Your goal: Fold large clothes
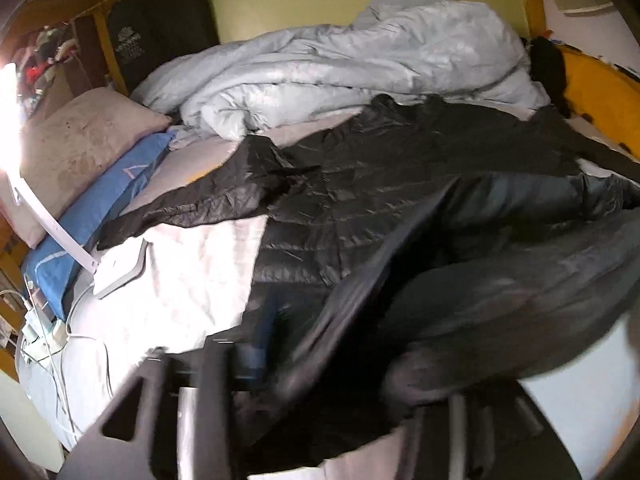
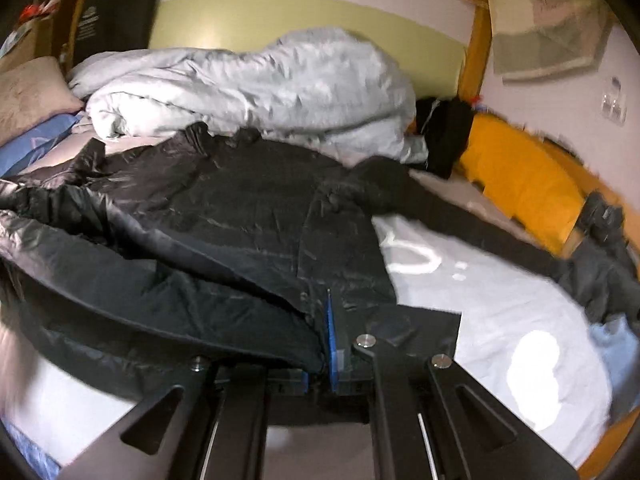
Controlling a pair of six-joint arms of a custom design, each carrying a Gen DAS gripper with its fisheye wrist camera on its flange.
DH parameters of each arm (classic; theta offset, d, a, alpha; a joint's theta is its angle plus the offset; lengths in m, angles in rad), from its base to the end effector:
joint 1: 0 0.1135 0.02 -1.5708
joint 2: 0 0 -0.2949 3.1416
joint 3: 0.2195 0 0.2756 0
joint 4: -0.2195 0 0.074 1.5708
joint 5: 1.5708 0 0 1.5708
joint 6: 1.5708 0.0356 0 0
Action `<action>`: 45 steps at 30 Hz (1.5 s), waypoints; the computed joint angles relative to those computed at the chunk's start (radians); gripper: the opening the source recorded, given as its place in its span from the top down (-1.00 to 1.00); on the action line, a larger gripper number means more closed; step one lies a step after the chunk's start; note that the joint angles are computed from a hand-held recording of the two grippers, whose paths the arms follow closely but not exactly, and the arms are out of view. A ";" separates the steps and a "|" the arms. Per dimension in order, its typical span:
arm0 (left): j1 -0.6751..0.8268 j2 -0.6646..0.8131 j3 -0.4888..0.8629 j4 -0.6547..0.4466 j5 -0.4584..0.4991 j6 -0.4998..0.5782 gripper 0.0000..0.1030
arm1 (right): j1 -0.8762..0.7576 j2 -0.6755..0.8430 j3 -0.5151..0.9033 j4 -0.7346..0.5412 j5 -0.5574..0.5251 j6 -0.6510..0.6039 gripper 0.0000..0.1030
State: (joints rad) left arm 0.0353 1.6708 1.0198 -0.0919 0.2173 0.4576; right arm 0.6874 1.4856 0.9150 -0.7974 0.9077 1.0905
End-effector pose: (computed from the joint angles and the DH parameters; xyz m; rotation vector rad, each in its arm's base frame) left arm 0.3799 0.0057 0.2181 0.5872 2.2158 0.0032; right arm 0.2288 0.1515 0.2186 0.5639 2.1978 -0.5177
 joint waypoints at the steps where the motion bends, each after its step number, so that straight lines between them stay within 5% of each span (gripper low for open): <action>1: 0.002 0.018 -0.004 0.038 0.003 -0.010 -0.29 | -0.018 -0.005 -0.022 0.039 -0.016 -0.013 0.88; 4: 0.006 0.077 0.034 0.038 0.001 -0.039 -0.56 | -0.059 -0.017 -0.071 0.151 -0.050 -0.083 0.74; 6: 0.019 0.099 0.051 0.026 0.017 -0.052 -0.69 | -0.058 0.001 -0.065 0.148 -0.013 -0.088 0.06; 7: 0.024 0.104 0.050 0.033 0.016 -0.056 -0.83 | -0.049 0.004 -0.063 0.130 0.017 -0.067 -0.69; 8: 0.027 0.104 0.043 0.045 0.009 -0.060 -0.88 | -0.037 -0.001 -0.066 0.118 0.058 -0.040 -0.93; 14: 0.095 0.039 -0.002 0.077 0.172 -0.070 -1.00 | -0.010 -0.124 -0.101 0.087 0.096 0.030 -1.00; 20: 0.152 0.022 0.064 -0.124 0.313 -0.013 -1.00 | 0.064 -0.156 -0.097 -0.019 0.104 0.118 -1.00; 27: 0.117 0.057 0.044 -0.026 0.087 -0.053 -1.00 | 0.086 -0.213 -0.113 -0.055 0.078 0.144 -1.00; 33: 0.075 0.204 0.110 -0.016 -0.089 -0.047 -1.00 | -0.144 -0.259 -0.233 0.179 -0.281 -0.047 -1.00; 40: 0.063 0.250 0.145 -0.055 -0.112 -0.043 -1.00 | -0.226 -0.135 -0.210 0.107 -0.338 0.018 -1.00; 45: 0.096 0.141 0.059 0.020 -0.020 -0.030 -1.00 | -0.175 -0.184 -0.197 0.020 -0.235 0.087 -1.00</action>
